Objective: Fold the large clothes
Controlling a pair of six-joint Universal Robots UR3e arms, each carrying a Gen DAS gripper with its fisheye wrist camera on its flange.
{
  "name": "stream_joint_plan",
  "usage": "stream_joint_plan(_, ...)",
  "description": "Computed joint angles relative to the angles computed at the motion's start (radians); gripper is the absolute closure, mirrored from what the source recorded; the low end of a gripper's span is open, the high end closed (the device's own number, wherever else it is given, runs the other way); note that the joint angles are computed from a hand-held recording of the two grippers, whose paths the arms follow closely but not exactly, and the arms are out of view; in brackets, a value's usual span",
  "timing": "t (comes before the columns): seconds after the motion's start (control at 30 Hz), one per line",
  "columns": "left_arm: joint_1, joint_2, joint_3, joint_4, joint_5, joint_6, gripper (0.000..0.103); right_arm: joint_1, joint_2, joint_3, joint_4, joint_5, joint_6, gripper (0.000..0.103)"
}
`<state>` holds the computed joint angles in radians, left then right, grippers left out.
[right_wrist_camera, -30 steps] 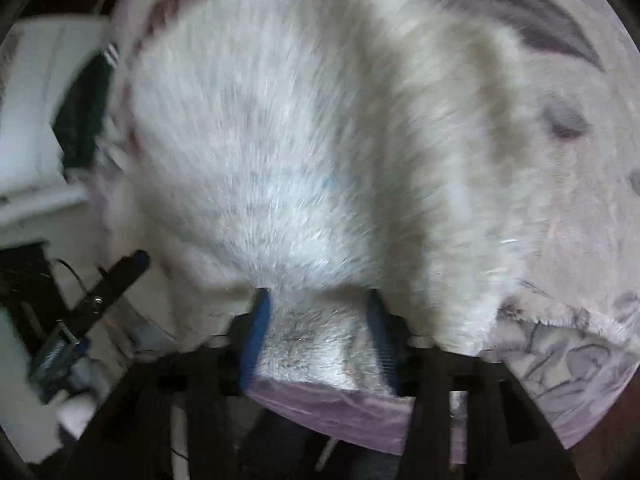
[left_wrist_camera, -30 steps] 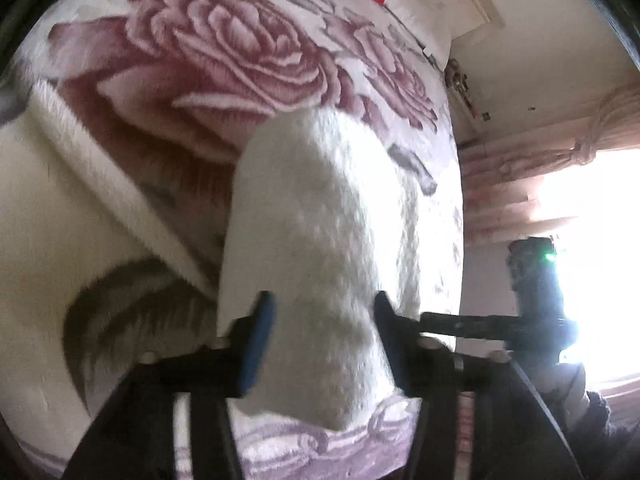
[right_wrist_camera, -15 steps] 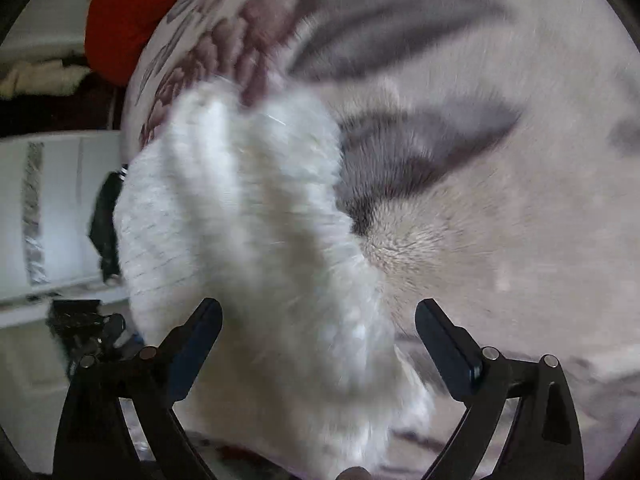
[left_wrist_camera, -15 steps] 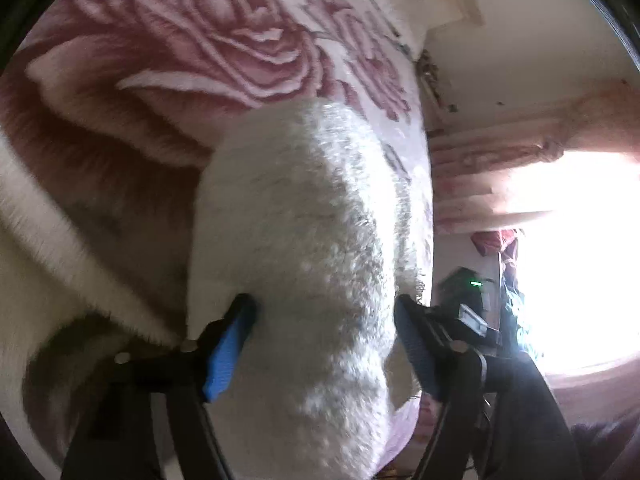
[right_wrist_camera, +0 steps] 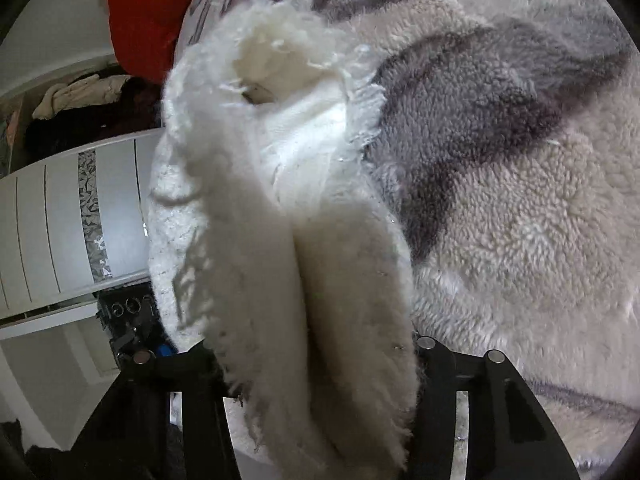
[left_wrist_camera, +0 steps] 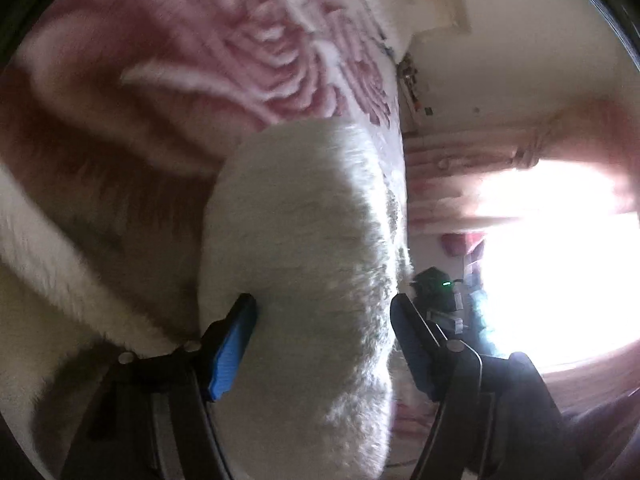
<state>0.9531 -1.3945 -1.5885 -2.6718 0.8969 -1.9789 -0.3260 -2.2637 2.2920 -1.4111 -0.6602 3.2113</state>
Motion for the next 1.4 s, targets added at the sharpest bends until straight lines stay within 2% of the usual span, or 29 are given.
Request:
stream_joint_plan(0.03, 0.019, -0.007, -0.034, -0.022, -0.015, 0.009, 0.021, 0.012, 0.032, -0.008, -0.017, -0.008, 0.002, 0.04)
stream_joint_plan(0.07, 0.026, -0.002, -0.057, -0.036, -0.029, 0.016, 0.017, 0.021, 0.059, -0.015, -0.029, -0.015, 0.005, 0.033)
stream_joint_plan(0.1, 0.022, 0.006, -0.08, -0.039, -0.049, 0.023, 0.006, 0.043, 0.104, -0.015, -0.077, -0.013, 0.024, 0.03)
stream_joint_plan(0.13, 0.008, 0.016, -0.096, -0.04, -0.072, 0.049, 0.0, 0.058, 0.138, -0.012, -0.116, -0.009, 0.044, 0.024)
stream_joint_plan(0.27, -0.065, 0.06, -0.07, 0.071, -0.064, 0.003, 0.0, 0.079, 0.213, 0.033, -0.236, 0.041, 0.098, 0.014)
stream_joint_plan(0.33, -0.05, 0.043, -0.017, 0.068, -0.019, -0.025, 0.0, 0.104, 0.26, 0.027, -0.302, 0.05, 0.131, 0.014)
stream_joint_plan(0.37, -0.027, 0.039, -0.001, 0.065, 0.014, -0.02, 0.0, 0.131, 0.322, 0.015, -0.383, 0.054, 0.172, 0.014)
stream_joint_plan(0.43, 0.023, 0.036, -0.027, 0.068, 0.068, -0.016, 0.0, 0.135, 0.348, 0.004, -0.396, 0.057, 0.174, 0.014)
stream_joint_plan(0.5, 0.031, 0.008, -0.104, 0.073, 0.098, -0.055, 0.0, 0.093, 0.299, 0.014, -0.294, 0.054, 0.097, 0.014)
stream_joint_plan(0.53, 0.019, -0.008, -0.149, 0.075, 0.098, -0.07, 0.0, 0.081, 0.29, 0.014, -0.268, 0.05, 0.071, 0.014)
stream_joint_plan(0.6, 0.014, -0.006, -0.234, 0.072, 0.047, -0.053, 0.0, 0.097, 0.317, 0.014, -0.314, 0.049, 0.093, 0.014)
stream_joint_plan(0.67, 0.001, 0.011, -0.264, 0.089, 0.003, -0.038, 0.0, 0.12, 0.334, 0.027, -0.387, 0.054, 0.152, 0.014)
stream_joint_plan(0.7, -0.002, 0.026, -0.273, 0.095, -0.018, -0.029, 0.0, 0.171, 0.382, 0.034, -0.507, 0.064, 0.235, 0.014)
stream_joint_plan(0.73, -0.001, 0.049, -0.278, 0.092, -0.032, -0.026, 0.0, 0.18, 0.393, 0.039, -0.543, 0.066, 0.256, 0.014)
stream_joint_plan(0.8, -0.005, 0.1, -0.255, 0.08, -0.045, -0.014, 0.004, 0.187, 0.383, 0.038, -0.562, 0.049, 0.271, 0.015)
stream_joint_plan(0.83, -0.006, 0.115, -0.241, 0.071, -0.045, -0.009, 0.01, 0.18, 0.348, 0.049, -0.548, 0.044, 0.269, 0.025)
stream_joint_plan(0.87, -0.002, 0.117, -0.222, 0.049, -0.043, -0.002, 0.011, 0.183, 0.332, 0.064, -0.588, 0.051, 0.303, 0.041)
stream_joint_plan(0.97, -0.004, 0.087, -0.159, -0.006, -0.051, 0.007, 0.012, 0.169, 0.251, 0.115, -0.653, 0.072, 0.4, 0.052)
stream_joint_plan(1.07, -0.05, 0.042, -0.08, -0.028, -0.097, -0.02, 0.012, 0.182, 0.22, 0.108, -0.717, 0.091, 0.488, 0.055)
stream_joint_plan(1.17, -0.122, -0.036, 0.045, -0.029, -0.183, -0.07, 0.012, 0.189, 0.275, 0.062, -0.824, 0.115, 0.565, 0.056)
stream_joint_plan(1.3, -0.321, -0.221, 0.241, 0.158, -0.357, -0.28, 0.012, 0.196, 0.482, -0.101, -0.984, 0.119, 0.631, 0.056)
stream_joint_plan(1.4, -0.475, -0.439, 0.449, 0.399, -0.459, -0.504, 0.012, 0.186, 0.691, -0.29, -1.065, 0.112, 0.656, 0.056)
